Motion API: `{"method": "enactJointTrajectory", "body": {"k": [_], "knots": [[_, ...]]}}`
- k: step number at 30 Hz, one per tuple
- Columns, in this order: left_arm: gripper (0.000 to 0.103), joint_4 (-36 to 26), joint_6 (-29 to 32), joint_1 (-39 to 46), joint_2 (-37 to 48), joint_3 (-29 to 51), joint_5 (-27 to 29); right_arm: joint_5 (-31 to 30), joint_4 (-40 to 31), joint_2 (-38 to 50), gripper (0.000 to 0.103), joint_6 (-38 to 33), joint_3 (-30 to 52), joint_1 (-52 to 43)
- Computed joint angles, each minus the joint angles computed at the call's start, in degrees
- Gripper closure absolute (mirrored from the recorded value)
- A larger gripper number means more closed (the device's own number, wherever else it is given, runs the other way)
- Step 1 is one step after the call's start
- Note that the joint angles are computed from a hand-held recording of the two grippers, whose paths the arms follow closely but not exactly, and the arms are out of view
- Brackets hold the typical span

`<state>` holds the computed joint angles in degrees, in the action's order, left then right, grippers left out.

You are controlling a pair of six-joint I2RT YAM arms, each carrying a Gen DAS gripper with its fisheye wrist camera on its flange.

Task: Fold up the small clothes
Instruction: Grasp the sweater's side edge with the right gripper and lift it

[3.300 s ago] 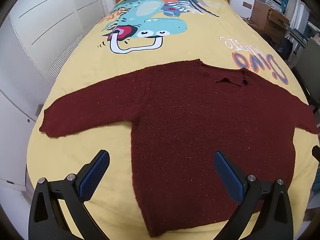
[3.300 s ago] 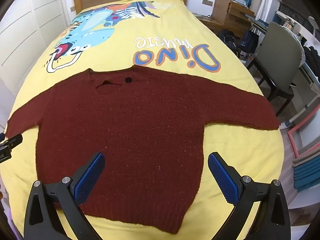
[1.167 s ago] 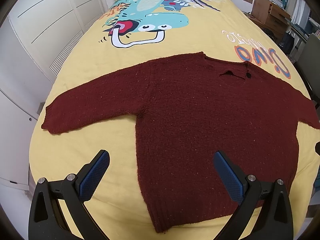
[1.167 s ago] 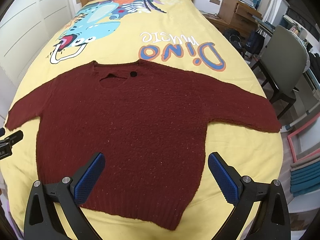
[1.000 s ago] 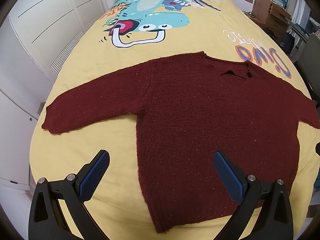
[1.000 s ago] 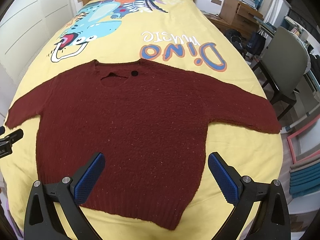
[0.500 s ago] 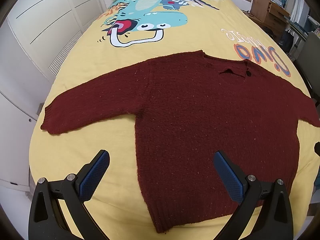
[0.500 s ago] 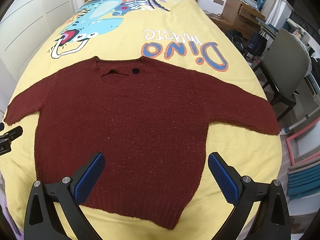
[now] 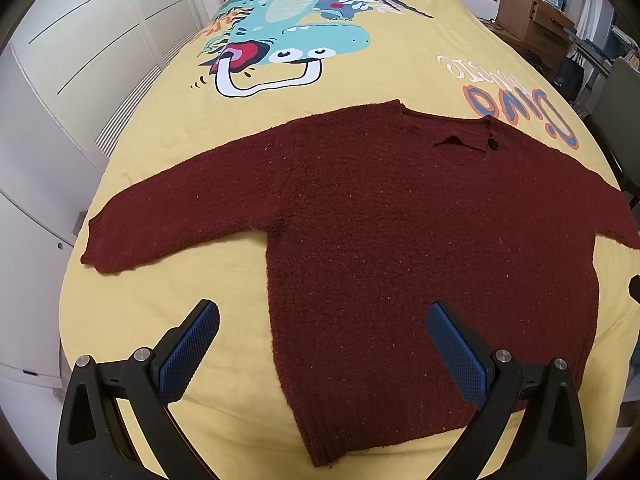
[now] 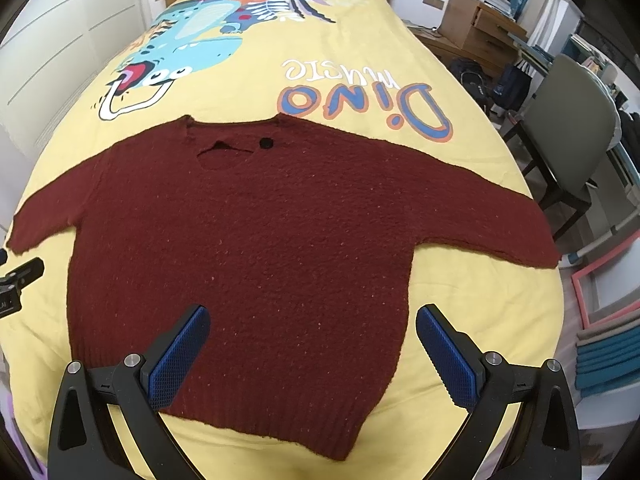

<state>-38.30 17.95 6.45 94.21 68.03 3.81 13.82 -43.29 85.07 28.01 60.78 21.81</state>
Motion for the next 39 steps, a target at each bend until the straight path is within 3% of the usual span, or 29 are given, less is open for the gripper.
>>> {"method": "enactJointTrajectory", "body": {"k": [6, 15, 22, 27, 39], "knots": [[0.001, -0.51, 0.88, -0.65, 3.17, 3.36, 0.1, -3.44, 3.5, -0.65, 0.0, -0.88, -2.36, -4.0], [0.001, -2.37, 1.27, -1.98, 12.46, 12.85, -0.26, -8.45, 11.55, 1.02, 0.0, -9.33, -6.17, -20.52], [0.001, -3.78, -0.19, -3.58, 20.07, 20.83, 0.69, -16.15, 17.75, 12.18, 0.0, -13.82, -2.61, -39.49], [0.001, -6.04, -1.54, -3.73, 26.74, 26.81, -0.8, -15.74, 19.98, 21.93, 0.0, -14.74, 1.88, -48.76], [0.001, -7.08, -4.35, -2.1, 33.93, 31.03, -4.24, -19.21, 20.03, 41.16, 0.0, -11.76, 16.54, -64.54]]}}
